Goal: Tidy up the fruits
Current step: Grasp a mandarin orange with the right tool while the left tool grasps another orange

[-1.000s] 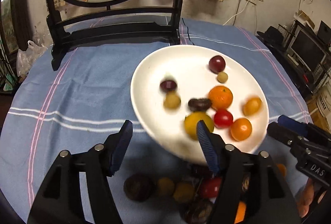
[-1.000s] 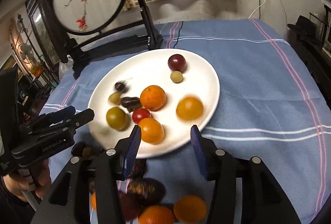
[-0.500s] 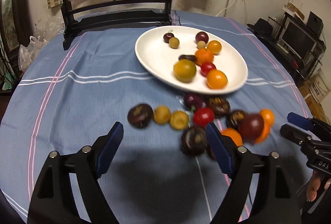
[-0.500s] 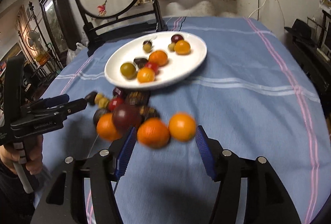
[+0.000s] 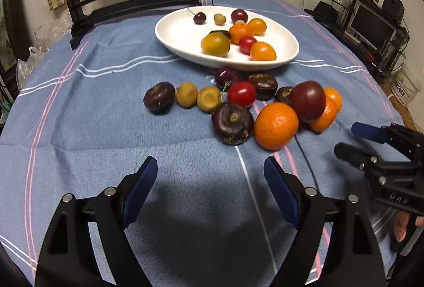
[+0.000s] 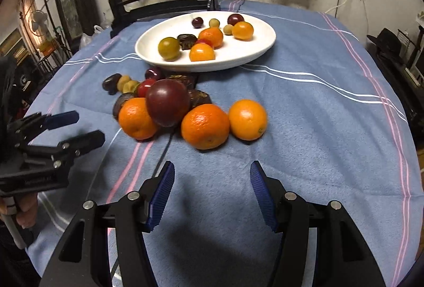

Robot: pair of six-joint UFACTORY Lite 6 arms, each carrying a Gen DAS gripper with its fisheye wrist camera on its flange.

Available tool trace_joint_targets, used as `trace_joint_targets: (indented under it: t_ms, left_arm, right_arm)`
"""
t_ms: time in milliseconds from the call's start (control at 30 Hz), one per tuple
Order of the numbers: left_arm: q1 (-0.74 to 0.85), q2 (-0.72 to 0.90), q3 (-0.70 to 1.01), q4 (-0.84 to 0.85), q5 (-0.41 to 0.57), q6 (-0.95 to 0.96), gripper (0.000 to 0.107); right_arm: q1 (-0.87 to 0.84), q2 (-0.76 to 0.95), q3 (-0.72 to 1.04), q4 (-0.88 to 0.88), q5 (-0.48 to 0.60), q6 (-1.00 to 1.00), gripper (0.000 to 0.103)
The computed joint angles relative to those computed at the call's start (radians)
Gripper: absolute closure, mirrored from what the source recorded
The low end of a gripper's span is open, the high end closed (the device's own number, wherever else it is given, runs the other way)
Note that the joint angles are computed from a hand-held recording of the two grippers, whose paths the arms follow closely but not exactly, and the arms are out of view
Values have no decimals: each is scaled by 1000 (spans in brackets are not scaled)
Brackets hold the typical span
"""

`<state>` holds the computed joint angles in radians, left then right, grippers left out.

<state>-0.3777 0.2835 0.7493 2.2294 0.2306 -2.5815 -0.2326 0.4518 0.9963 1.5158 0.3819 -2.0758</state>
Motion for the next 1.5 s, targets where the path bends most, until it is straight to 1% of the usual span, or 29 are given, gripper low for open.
trace_joint_targets:
  t_ms: [167, 267, 333, 367, 433, 467, 500, 567, 633, 700, 833, 900, 967, 1033, 1133, 1267, 1367, 1400, 1433, 1500]
  left_arm:
    - [9, 31, 7, 96, 1, -88, 27]
    - [11, 48, 15, 154, -8, -134, 27]
    - [12, 55, 19, 183, -11, -155, 27]
    - [13, 59, 21, 195, -13, -165, 27]
    - [20, 67, 26, 227, -19, -192, 27]
    - [20, 69, 28, 229, -22, -195, 27]
    - [23, 72, 31, 232, -27, -196, 27]
    - [23, 78, 36, 219, -28, -183, 27]
    - [21, 81, 41, 200, -32, -166, 27]
    - [14, 84, 49, 155, -43, -124, 27]
    - [-15, 85, 64, -15, -43, 39, 27]
    - [-28, 83, 80, -131, -49, 148, 27]
    - [-40, 79, 90, -193, -52, 207, 27]
    - [-64, 78, 107, -290, -49, 302, 27]
    - [-93, 89, 125, -356, -39, 366, 27]
    - [-110, 129, 174, -514, -56, 524, 40]
    - [-114, 162, 219, -559, -47, 580, 42]
    - [-114, 173, 234, -593, -45, 611, 45]
    - [-106, 184, 248, -624, -56, 643, 48]
    - [-90, 209, 283, -725, -88, 746, 56]
  right_arm:
    - [36, 30, 36, -65, -8, 62, 44]
    - [85, 73, 79, -48, -64, 73, 44]
    - [112, 117, 138, -99, -85, 158, 44]
    - [121, 132, 158, -115, -88, 183, 45]
    - [139, 154, 188, -93, -107, 180, 48]
    - [143, 164, 199, -86, -112, 181, 60]
    - [141, 170, 206, -87, -114, 189, 60]
    - [116, 172, 218, -173, -69, 285, 60]
    - [88, 160, 213, -201, -26, 310, 60]
    - [50, 146, 200, -208, 25, 312, 60]
    - [-15, 138, 184, -213, 108, 305, 60]
    - [-38, 143, 184, -212, 133, 297, 60]
    - [-63, 148, 189, -215, 162, 298, 60]
    - [-86, 146, 192, -208, 190, 295, 60]
    - [-120, 132, 179, -187, 230, 266, 60]
    - [-137, 126, 168, -186, 252, 256, 60]
    - [-140, 116, 154, -179, 259, 235, 60]
    - [-142, 116, 154, -179, 263, 233, 60]
    - [-142, 114, 151, -178, 265, 230, 60]
    - [-143, 115, 153, -179, 266, 228, 60]
